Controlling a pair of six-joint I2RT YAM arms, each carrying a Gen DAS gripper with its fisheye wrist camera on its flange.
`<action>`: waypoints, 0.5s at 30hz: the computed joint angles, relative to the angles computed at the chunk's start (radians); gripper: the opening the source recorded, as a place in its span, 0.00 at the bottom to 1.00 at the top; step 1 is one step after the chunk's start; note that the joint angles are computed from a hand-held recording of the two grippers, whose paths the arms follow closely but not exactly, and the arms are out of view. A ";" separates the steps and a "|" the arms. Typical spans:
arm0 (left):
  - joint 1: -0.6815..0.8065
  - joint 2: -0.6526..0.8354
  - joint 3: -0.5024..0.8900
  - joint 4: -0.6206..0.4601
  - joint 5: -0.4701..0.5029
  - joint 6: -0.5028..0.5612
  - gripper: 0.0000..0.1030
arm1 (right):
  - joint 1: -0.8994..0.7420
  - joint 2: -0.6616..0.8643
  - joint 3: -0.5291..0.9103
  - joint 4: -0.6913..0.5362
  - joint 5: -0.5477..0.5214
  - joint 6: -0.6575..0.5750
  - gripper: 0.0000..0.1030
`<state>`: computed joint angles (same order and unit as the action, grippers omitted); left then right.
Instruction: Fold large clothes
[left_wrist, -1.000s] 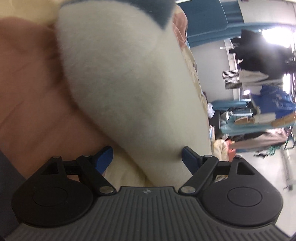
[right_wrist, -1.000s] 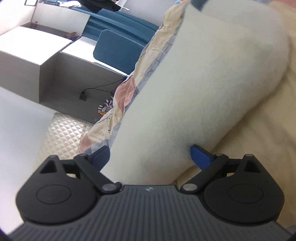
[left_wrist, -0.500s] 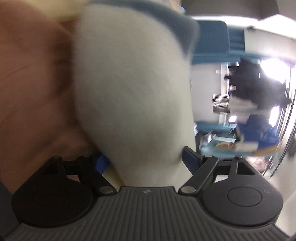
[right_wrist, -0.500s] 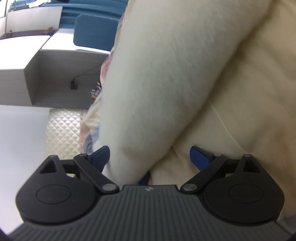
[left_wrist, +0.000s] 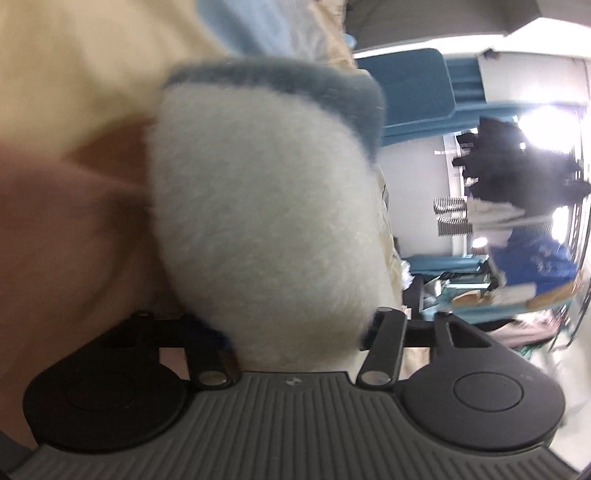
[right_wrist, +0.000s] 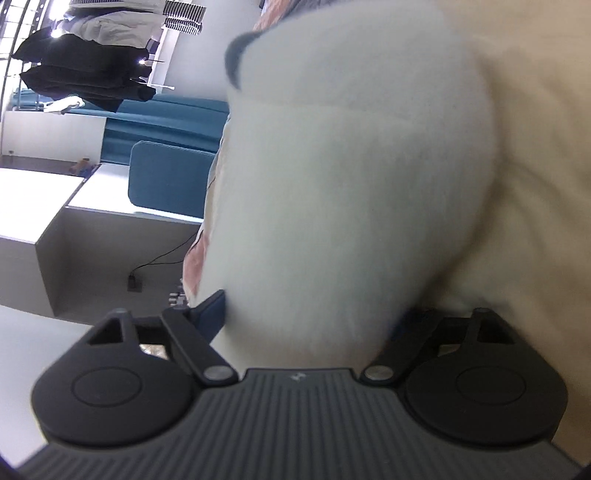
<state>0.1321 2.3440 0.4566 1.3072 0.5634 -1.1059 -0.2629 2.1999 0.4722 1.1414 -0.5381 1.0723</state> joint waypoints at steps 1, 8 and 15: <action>-0.005 -0.014 0.000 -0.014 -0.009 0.013 0.53 | 0.012 -0.014 -0.005 -0.014 0.017 -0.018 0.72; 0.000 -0.116 -0.101 0.010 -0.031 0.115 0.45 | -0.050 -0.085 -0.058 -0.016 -0.043 -0.145 0.39; 0.052 -0.219 -0.283 0.115 0.045 0.167 0.44 | -0.144 -0.222 -0.209 0.016 -0.131 -0.248 0.39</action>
<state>0.1845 2.1247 0.1732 1.4222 0.6081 -0.9393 -0.4066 1.9784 0.2635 1.1572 -0.6691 0.8238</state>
